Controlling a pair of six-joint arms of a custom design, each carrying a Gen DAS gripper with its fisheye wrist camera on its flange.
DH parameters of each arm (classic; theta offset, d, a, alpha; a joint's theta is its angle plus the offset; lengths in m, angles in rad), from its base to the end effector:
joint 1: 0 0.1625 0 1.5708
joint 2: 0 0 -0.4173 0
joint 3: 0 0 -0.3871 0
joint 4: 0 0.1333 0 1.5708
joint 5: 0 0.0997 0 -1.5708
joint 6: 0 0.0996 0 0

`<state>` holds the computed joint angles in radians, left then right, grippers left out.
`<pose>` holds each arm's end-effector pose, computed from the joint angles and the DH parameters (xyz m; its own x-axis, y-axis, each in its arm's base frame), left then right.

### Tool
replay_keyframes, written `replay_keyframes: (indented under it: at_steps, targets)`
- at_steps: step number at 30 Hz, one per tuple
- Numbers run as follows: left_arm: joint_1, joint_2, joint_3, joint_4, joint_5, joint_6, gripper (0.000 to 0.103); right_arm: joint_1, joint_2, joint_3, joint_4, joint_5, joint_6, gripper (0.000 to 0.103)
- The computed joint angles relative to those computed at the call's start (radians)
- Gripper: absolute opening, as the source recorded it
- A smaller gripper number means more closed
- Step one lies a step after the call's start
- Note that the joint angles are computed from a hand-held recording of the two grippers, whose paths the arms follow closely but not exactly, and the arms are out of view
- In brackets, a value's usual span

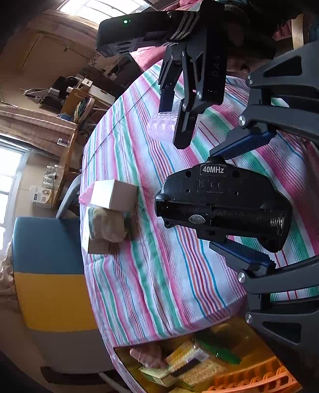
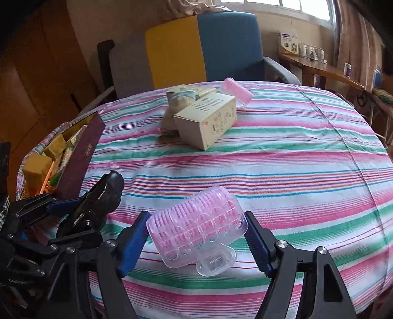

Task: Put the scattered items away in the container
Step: 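Carry the black holder and pink roller into the gold tray and open both tools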

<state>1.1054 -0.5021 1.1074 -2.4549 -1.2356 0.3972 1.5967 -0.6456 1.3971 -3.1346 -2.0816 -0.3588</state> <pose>-0.2132 -0.7947 0.0801 -0.6488 0.6486 -0.3981 0.7400 0.6596 -0.1314 0.1039 -0.7454 0.1619 -0.8189 0.0695 0.5697 -0.3261 0.7604 -0.5616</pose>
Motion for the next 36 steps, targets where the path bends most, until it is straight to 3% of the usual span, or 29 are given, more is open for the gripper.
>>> replay_keyframes:
  at_steps: [9, 14, 20, 29, 36]
  targets:
    - [0.037, -0.094, 0.073, -0.143, 0.074, -0.058, 0.067, 0.077, 0.115, -0.181, 0.110, 0.055, -0.079, 0.076]
    - [0.064, -0.120, 0.054, -0.220, 0.128, -0.055, 0.067, 0.119, 0.202, -0.321, 0.208, 0.112, -0.101, 0.075]
    - [0.095, -0.086, -0.086, -0.226, 0.185, -0.034, 0.067, 0.163, 0.334, -0.539, 0.330, 0.147, -0.133, 0.075]
    - [0.123, 0.034, -0.350, -0.114, 0.235, 0.018, 0.067, 0.196, 0.526, -0.860, 0.506, 0.142, -0.170, 0.075]
    - [0.126, 0.135, -0.527, -0.010, 0.310, 0.008, 0.067, 0.196, 0.626, -1.035, 0.616, 0.125, -0.156, 0.076]
